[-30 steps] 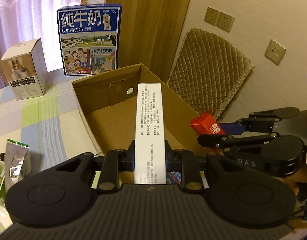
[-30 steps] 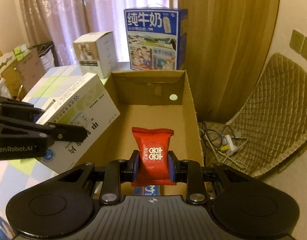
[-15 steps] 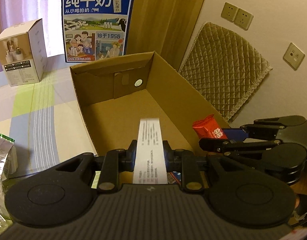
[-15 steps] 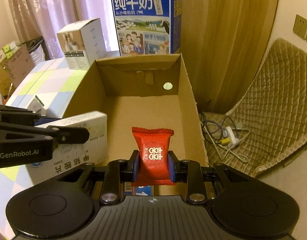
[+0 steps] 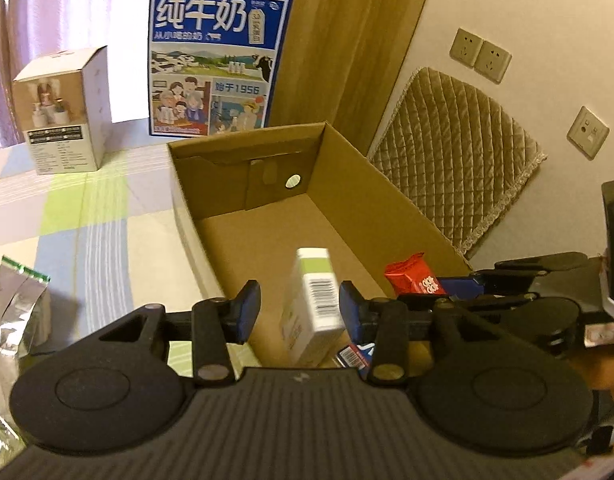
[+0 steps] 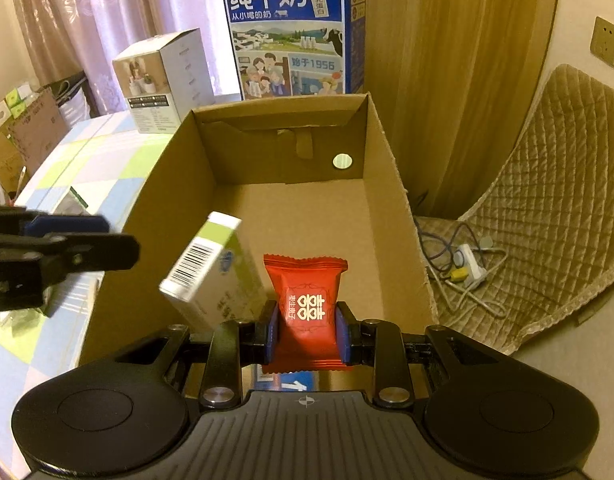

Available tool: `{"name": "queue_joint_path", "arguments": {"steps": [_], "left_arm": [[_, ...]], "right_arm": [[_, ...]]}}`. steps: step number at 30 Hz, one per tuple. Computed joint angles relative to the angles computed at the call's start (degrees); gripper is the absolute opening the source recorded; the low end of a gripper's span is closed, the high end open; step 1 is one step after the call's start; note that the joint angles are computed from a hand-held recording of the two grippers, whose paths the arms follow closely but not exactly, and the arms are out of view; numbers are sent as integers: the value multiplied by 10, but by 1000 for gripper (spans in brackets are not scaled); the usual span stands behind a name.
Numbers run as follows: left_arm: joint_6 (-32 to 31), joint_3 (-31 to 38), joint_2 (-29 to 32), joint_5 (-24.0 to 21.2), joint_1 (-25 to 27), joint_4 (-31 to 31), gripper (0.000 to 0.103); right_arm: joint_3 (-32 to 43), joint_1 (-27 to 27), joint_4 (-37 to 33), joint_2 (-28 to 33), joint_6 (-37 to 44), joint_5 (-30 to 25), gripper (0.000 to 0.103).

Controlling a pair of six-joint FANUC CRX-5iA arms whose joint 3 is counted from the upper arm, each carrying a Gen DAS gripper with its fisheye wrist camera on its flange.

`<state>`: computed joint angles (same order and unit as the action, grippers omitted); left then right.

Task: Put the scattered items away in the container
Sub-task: 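Open the right tool to drop the candy while the left tool drops its box, then withdraw both tools from the cardboard box back over the table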

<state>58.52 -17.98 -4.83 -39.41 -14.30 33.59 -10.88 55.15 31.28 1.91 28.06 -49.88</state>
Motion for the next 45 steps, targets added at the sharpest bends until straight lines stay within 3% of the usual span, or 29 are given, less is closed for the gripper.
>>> {"name": "queue_joint_path", "arguments": {"steps": [2,4,19,25,33,45], "left_arm": [[-1,-11,-12,0,5,2,37],[-6,-20,-21,-4,11,6,37],[-2,-90,-109,-36,60,6,41],[-5,-104,-152,-62,86,-6,47],[-24,-125,-214,-97,133,-5,64],[-86,-176,-305,-165,249,9,78]], "right_arm": [[-6,-2,3,-5,-14,14,30],[-9,0,9,-9,-26,13,42],[-30,63,35,-48,-66,-41,58],[-31,102,53,-58,-93,-67,65],[-26,152,71,-61,-118,-93,72],[-14,204,87,-45,-136,-87,84]]}}
